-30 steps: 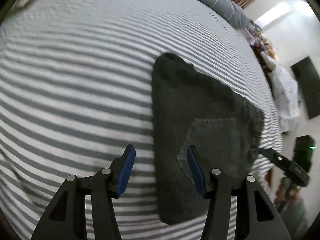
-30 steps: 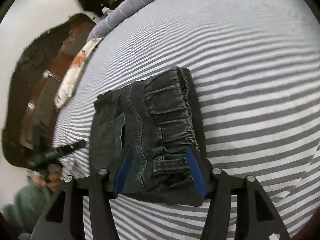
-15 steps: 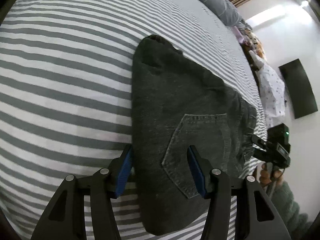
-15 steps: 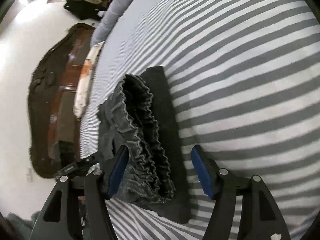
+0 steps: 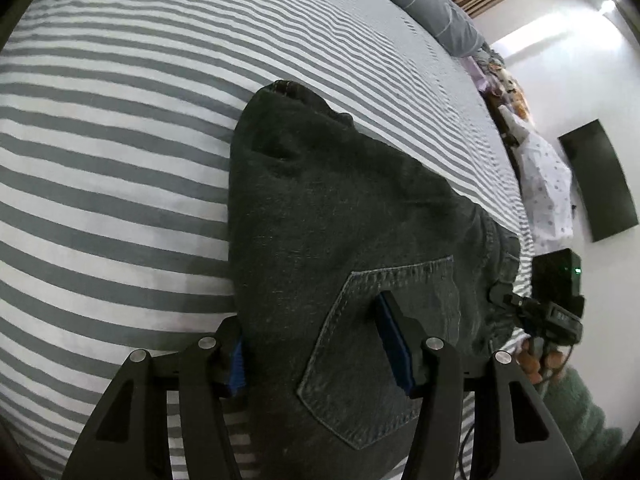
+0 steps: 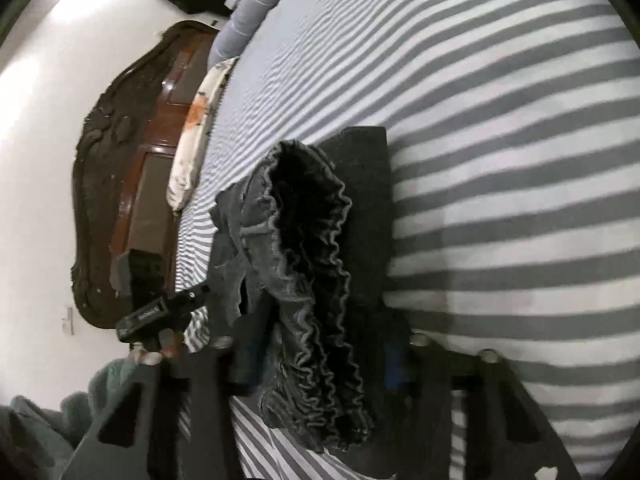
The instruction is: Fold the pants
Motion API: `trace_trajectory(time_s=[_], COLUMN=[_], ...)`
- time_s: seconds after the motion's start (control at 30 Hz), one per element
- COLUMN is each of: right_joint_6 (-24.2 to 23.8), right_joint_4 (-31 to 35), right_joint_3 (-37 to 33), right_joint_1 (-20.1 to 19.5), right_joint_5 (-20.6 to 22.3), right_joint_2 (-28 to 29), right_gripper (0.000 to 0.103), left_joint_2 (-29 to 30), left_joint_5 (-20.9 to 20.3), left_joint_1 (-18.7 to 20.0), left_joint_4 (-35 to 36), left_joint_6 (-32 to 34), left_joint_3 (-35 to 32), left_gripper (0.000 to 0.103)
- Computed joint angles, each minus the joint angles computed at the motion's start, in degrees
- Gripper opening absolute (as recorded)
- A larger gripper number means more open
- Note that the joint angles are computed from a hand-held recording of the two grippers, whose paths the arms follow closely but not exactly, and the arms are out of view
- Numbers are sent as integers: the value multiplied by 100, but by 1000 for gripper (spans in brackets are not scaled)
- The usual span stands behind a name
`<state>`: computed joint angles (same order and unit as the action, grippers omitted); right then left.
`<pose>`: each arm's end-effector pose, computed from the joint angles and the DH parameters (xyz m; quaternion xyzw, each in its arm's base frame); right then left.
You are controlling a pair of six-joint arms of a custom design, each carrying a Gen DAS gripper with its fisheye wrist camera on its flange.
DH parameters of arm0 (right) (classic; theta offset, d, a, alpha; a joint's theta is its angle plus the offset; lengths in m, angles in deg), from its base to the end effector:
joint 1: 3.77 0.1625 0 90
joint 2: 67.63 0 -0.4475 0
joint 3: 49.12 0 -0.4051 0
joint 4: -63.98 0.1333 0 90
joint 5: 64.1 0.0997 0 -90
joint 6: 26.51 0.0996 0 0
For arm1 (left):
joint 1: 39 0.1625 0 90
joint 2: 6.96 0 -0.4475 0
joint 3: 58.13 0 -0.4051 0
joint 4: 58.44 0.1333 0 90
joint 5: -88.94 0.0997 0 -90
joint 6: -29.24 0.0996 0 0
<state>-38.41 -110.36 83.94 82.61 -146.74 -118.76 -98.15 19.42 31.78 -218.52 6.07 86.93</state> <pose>0.1179 -0.4498 0.0153 -0.0734 0.9950 -0.0295 0.0607 0.0431 -0.3871 0.2209 -0.0586 0.9728 -0.1930 0.1139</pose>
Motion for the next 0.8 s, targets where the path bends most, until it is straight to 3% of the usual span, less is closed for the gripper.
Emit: trace_trajectory(time_s=[0.03,0.13,0.23,0.5,0.67,0.8], right_joint_6=[77,252,485,933,1040,1078], right_joint_4=[-155,-475,-671,-401,-138,59], right_joint_3=[54,151,224,-76,-704,-1237], right_joint_1=[57,350,689,1497,1751,1775], right_joint_5=[-42,-340,-716,-1117,-1137,-1171], right_joint_2=[7,-2,-86,-259,38,460], right_gripper=[34,25,23,21,21,21], left_joint_2=[-13,-114,-309,-985,-1089,-848], left_joint_5=[205,590,582,796,876,1147], left_joint_1=[-119,-418,-566,-1148,-877,-638], left_joint_4=[47,256,367,615,787,923], left_joint_6=[-64,-288,-461,-419,-41,355], left_joint_3=[34,103,125,101,-336,-673], left_gripper=[40,24,15,14,14,14])
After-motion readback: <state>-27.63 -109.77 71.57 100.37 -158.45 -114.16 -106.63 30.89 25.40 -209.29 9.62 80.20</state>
